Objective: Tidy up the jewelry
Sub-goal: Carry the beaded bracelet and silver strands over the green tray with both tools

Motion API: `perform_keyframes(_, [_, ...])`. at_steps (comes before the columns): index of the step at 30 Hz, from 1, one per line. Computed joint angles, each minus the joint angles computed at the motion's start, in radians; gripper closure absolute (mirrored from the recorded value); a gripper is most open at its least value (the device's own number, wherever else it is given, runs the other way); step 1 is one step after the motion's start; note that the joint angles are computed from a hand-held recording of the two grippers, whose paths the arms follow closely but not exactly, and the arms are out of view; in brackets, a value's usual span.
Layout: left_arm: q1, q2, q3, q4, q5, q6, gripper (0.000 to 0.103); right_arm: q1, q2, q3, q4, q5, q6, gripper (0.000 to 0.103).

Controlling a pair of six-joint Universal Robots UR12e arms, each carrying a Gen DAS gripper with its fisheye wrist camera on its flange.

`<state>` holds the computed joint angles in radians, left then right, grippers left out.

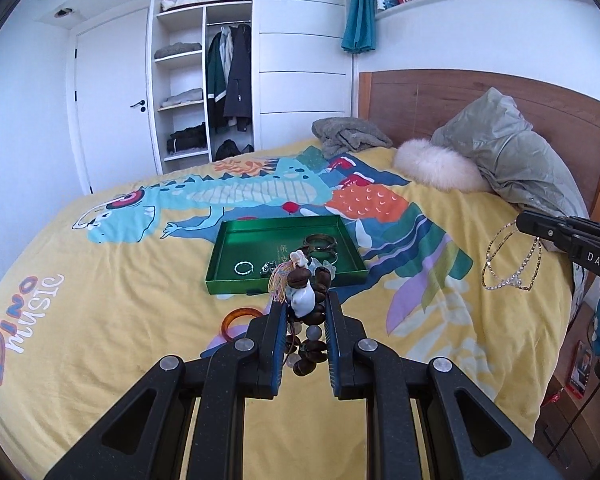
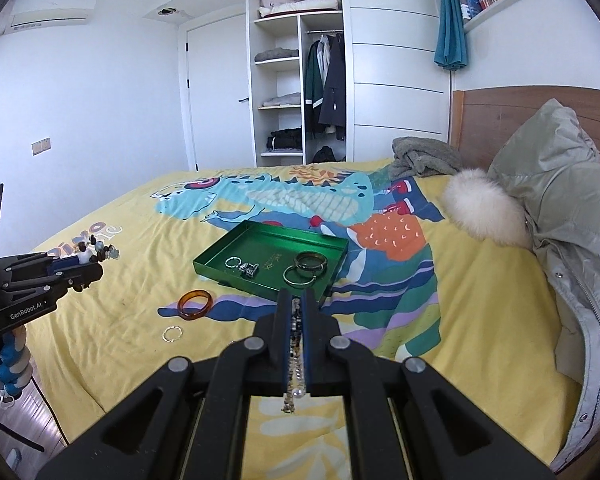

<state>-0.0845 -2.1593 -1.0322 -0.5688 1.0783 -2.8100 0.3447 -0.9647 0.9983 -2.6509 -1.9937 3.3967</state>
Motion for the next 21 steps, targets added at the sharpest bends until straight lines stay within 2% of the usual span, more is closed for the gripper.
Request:
perform_keyframes(6, [0.008, 0.012, -0.005, 0.022, -0.009, -0.022, 0.085, 0.015, -0.002, -0.012, -0.027, -0.019, -0.036, 0.099])
perform_keyframes(10, [0.008, 0.001, 0.024, 0.017, -0.01, -0.036, 0.085, 0.016, 0.012, -0.05, -0.026, -0.021, -0.068, 0.099])
perform_keyframes(16, [0.002, -0.053, 0.128, -0.029, 0.004, -0.057, 0.085, 0.007, 0.064, -0.155, -0.003, -0.007, -0.115, 0.099])
perform_keyframes(21, [-0.007, -0.131, 0.264, -0.107, 0.022, -0.073, 0.085, -0.01, 0.133, -0.278, 0.046, 0.024, -0.137, 0.099])
